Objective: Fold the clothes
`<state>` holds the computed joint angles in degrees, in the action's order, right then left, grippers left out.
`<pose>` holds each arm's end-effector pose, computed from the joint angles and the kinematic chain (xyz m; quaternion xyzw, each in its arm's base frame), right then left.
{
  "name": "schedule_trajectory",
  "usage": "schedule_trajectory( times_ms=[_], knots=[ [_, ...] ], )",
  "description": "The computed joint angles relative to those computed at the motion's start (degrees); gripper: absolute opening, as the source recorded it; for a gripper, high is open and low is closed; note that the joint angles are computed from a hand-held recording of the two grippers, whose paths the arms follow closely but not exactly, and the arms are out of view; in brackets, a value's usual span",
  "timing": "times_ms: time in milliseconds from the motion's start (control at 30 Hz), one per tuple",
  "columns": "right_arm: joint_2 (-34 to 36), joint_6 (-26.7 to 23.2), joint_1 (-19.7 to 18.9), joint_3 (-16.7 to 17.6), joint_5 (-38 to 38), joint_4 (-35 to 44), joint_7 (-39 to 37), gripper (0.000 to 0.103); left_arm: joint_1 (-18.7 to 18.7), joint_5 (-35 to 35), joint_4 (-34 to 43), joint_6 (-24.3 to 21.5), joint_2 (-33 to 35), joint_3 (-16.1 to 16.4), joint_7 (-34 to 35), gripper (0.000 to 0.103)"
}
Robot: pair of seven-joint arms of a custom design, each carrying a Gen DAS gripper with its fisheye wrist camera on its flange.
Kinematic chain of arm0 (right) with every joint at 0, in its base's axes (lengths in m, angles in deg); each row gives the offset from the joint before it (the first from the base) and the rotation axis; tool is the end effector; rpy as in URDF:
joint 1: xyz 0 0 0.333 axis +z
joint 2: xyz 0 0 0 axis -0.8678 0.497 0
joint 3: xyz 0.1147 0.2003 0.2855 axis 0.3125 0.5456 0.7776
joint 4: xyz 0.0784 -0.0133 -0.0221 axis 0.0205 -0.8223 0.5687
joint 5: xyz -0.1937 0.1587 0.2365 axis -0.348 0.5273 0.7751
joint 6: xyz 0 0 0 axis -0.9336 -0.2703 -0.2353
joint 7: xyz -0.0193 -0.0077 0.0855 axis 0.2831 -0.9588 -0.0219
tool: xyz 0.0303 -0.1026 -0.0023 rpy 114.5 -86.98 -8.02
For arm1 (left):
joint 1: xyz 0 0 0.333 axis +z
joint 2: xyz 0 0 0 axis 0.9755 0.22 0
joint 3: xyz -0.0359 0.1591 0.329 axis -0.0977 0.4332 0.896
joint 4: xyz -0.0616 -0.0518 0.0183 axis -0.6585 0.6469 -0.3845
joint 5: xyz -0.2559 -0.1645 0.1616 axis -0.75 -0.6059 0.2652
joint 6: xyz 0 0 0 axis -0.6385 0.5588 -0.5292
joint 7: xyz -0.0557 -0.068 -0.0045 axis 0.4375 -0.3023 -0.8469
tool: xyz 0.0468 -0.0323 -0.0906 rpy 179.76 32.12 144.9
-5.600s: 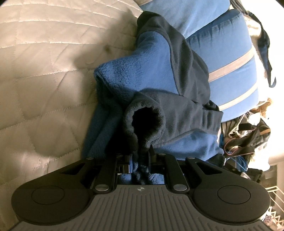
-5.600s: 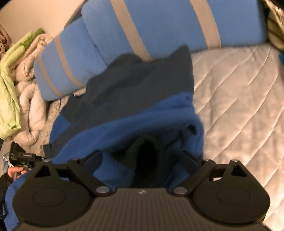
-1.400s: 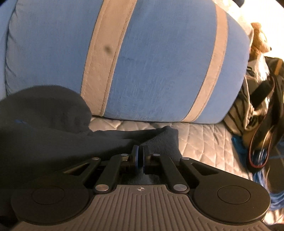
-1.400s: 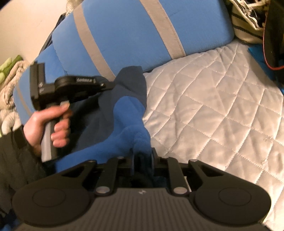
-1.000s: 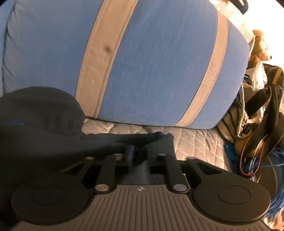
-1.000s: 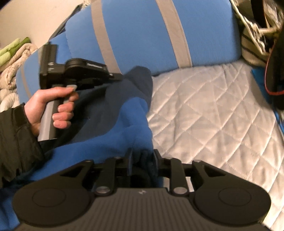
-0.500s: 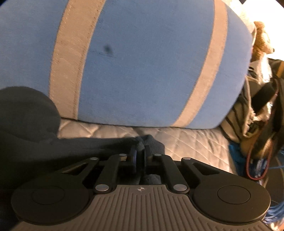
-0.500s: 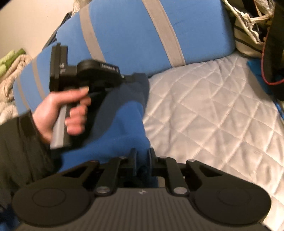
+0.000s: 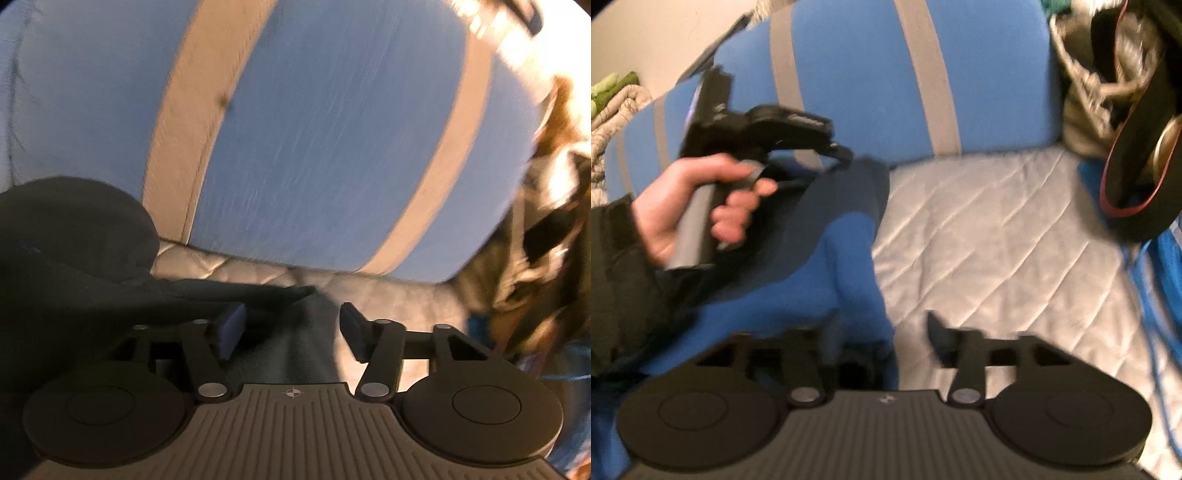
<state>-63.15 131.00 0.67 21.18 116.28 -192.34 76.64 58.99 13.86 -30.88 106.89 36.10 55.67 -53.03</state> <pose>0.3956 0.0430 0.4877 -0.7082 0.5759 -0.1235 0.3893 0.5358 -0.2541 0.5286 -0.7167 0.5677 -0.3858 0.1235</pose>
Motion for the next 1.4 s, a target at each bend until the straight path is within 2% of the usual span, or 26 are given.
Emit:
schedule_trajectory(
  times_ms=[33, 67, 100, 200, 300, 400, 467, 633, 900, 1067, 1233, 1400],
  knots=[
    [-0.7, 0.7, -2.2, 2.3, -0.3, -0.3, 0.4, 0.093, -0.3, 0.7, -2.0, 1.1, -2.1, 0.8, -1.6, 0.067],
    [-1.7, 0.7, -4.7, 5.0, -0.9, -0.4, 1.3, 0.096, -0.5, 2.1, -3.8, 0.6, -4.6, 1.5, -3.4, 0.072],
    [-2.7, 0.5, -7.3, 7.6, -1.6, -0.5, 2.2, 0.103, 0.0, 3.5, -5.4, -0.2, -7.1, 1.3, -5.2, 0.076],
    [-6.5, -1.0, -14.8, 15.8, -3.8, -1.0, 5.0, 0.103, 2.0, 6.1, -9.1, -3.9, -14.9, -0.5, -6.2, 0.08],
    [-9.5, -4.2, -23.9, 25.4, -6.6, -0.9, 8.8, 0.103, 5.8, 10.5, -11.8, -9.1, -23.5, -4.7, -10.2, 0.08],
    [-12.7, -8.0, -31.9, 33.5, -9.7, -0.3, 12.9, 0.103, 7.8, 10.5, -13.6, -16.0, -32.3, -7.5, -7.9, 0.08],
    [-15.0, -10.4, -34.9, 36.8, -11.4, 0.4, 15.3, 0.103, 8.3, 9.0, -14.6, -19.6, -37.7, -8.2, -5.0, 0.08],
    [-20.9, -14.6, -34.9, 38.4, -13.5, 2.3, 17.4, 0.103, 5.9, 1.9, -16.0, -25.3, -49.2, -5.5, 4.4, 0.08],
    [-26.2, -20.9, -37.9, 40.3, -16.8, 6.5, 19.4, 0.103, 6.6, -2.5, -14.8, -31.8, -61.1, -5.6, 16.4, 0.08],
    [-29.8, -24.6, -39.2, 39.6, -18.4, 8.6, 18.4, 0.103, 6.0, -4.6, -14.9, -35.6, -69.0, -5.5, 24.6, 0.08],
    [-32.8, -29.1, -40.7, 37.2, -19.5, 11.9, 15.8, 0.103, 5.1, -9.5, -12.2, -43.0, -74.8, -4.1, 31.2, 0.08],
    [-33.6, -32.6, -42.4, 34.1, -19.5, 16.4, 12.4, 0.103, 7.6, -13.6, -8.9, -48.0, -78.5, -1.4, 35.0, 0.08]
  ],
)
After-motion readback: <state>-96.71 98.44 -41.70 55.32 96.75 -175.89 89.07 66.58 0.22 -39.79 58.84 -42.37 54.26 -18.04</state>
